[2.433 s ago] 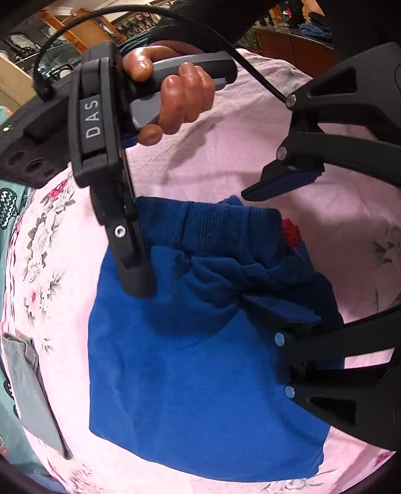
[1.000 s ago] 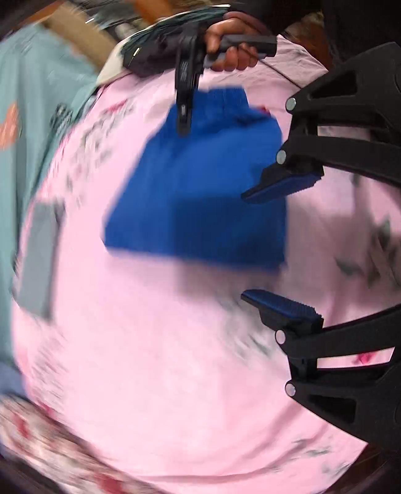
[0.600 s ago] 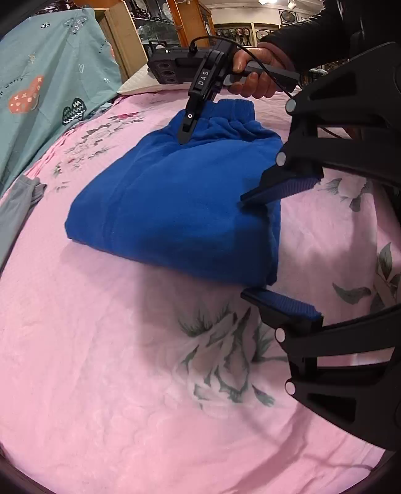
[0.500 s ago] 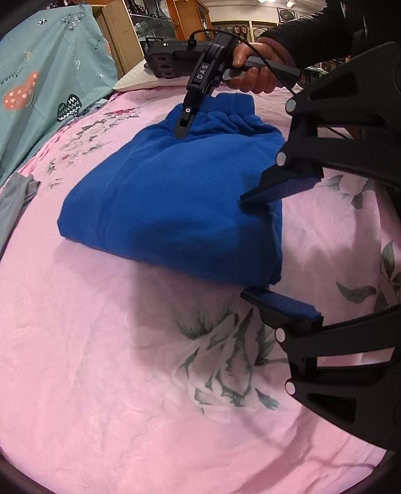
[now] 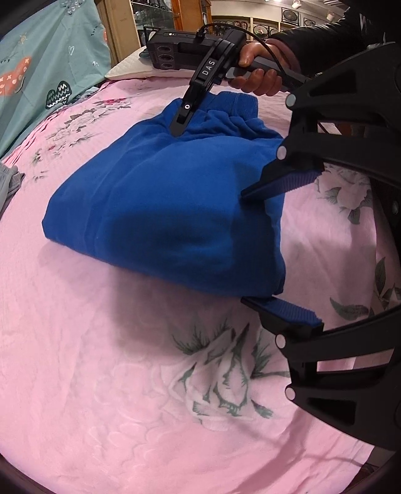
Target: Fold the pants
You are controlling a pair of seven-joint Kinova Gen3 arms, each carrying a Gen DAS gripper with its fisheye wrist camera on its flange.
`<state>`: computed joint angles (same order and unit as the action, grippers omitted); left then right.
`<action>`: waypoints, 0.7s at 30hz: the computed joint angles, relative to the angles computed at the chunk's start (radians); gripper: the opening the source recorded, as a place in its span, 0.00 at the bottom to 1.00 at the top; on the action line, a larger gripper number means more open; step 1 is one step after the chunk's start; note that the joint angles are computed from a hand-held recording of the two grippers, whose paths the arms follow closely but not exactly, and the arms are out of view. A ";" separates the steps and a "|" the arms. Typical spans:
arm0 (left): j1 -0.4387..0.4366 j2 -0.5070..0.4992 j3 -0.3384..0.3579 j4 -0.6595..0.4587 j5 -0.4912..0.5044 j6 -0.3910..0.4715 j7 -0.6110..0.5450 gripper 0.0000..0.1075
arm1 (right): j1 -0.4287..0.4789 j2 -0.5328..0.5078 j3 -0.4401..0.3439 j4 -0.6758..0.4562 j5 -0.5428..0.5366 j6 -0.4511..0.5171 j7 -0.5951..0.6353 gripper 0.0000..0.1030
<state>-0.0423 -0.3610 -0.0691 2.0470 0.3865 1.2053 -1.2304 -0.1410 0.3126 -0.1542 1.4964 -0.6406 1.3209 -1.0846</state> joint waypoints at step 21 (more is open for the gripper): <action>0.061 0.174 0.148 -0.127 -0.132 0.038 0.146 0.89 | 0.003 -0.007 0.001 0.019 -0.012 -0.013 0.019 0.37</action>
